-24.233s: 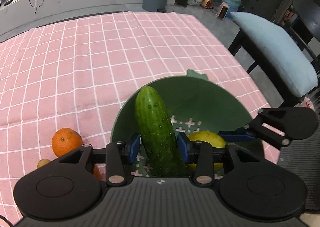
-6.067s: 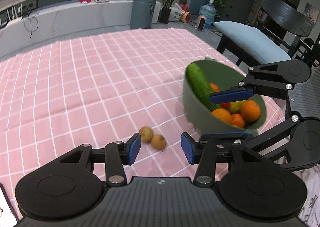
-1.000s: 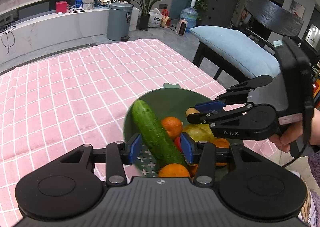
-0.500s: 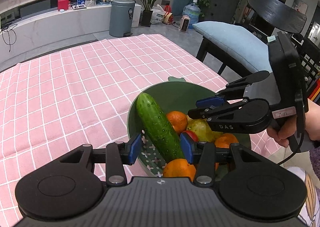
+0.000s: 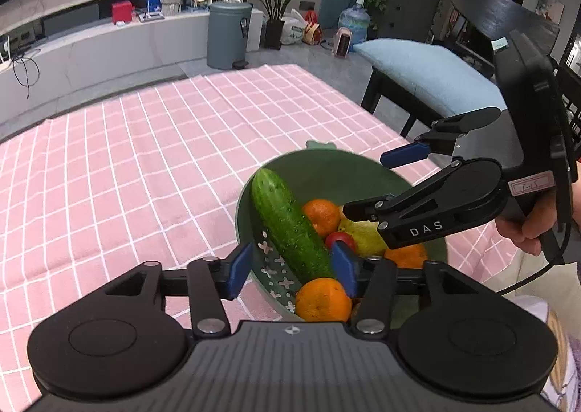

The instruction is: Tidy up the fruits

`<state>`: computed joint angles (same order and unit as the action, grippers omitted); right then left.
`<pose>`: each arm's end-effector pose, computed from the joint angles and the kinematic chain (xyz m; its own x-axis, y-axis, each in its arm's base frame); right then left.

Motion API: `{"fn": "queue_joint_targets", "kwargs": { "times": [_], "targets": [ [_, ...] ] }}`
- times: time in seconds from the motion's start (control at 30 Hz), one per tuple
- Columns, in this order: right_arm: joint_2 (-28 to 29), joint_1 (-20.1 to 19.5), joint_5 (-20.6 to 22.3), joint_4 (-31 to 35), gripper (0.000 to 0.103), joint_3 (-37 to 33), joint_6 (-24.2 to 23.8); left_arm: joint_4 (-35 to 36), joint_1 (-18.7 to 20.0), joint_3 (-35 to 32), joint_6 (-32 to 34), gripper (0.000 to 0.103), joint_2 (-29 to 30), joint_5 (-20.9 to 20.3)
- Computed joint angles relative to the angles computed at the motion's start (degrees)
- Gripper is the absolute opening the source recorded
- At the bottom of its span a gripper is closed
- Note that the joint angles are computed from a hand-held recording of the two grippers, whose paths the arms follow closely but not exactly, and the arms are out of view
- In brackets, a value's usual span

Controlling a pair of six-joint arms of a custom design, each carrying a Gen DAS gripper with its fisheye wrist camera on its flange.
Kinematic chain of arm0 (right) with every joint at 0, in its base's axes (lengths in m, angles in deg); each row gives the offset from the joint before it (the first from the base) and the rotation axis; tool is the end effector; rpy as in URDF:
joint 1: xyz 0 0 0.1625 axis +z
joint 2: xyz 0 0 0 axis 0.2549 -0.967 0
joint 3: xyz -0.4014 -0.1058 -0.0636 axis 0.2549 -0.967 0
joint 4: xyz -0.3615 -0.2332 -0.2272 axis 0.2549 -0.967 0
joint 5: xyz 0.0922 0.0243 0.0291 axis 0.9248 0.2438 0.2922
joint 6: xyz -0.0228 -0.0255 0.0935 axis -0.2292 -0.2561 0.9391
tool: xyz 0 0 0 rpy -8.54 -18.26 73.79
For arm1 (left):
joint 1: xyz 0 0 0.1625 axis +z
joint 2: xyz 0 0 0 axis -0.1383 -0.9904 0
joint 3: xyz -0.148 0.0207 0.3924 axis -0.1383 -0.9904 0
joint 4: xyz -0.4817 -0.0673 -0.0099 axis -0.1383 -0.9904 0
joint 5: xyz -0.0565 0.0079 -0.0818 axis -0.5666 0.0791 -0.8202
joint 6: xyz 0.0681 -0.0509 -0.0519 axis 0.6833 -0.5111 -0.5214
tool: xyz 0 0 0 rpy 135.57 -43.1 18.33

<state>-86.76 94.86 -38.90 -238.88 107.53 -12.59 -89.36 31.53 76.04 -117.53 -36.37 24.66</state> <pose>0.2541 -0.4546 0.1698 -0.3832 -0.7325 0.5627 -0.8607 0.5042 0.0702 -0.2232 -0.3248 0.1863 -0.8126 0.1217 -0.5699 0.4595 0.7354 -0.4981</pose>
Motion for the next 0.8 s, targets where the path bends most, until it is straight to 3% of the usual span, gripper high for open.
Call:
{"fn": "queue_joint_targets", "kwargs": {
  "times": [0.13,0.27,0.43,0.63,0.8],
  "targets": [
    [-2.89,1.96,1.03,0.54,0.078,0.93,1.3,6.0,-3.78,0.03,-5.63,0.069,-2.46,2.7],
    [-6.81,4.26,1.92,-0.44,0.079,3.06,1.75,16.73,-8.83,-0.62,-13.81,0.073,-4.7,6.27],
    [-13.1,6.62,4.85,-1.27,0.088,6.16,4.48,36.41,-15.79,-3.06,-32.75,0.073,-6.73,10.69],
    [-22.26,8.34,10.18,-2.35,0.094,11.15,10.01,55.71,-22.98,-6.24,-51.74,0.073,-7.07,11.51],
    [-27.93,10.08,10.42,-8.83,0.096,17.19,13.89,67.49,-26.43,-8.9,-62.47,0.073,-3.16,9.44]
  ]
}}
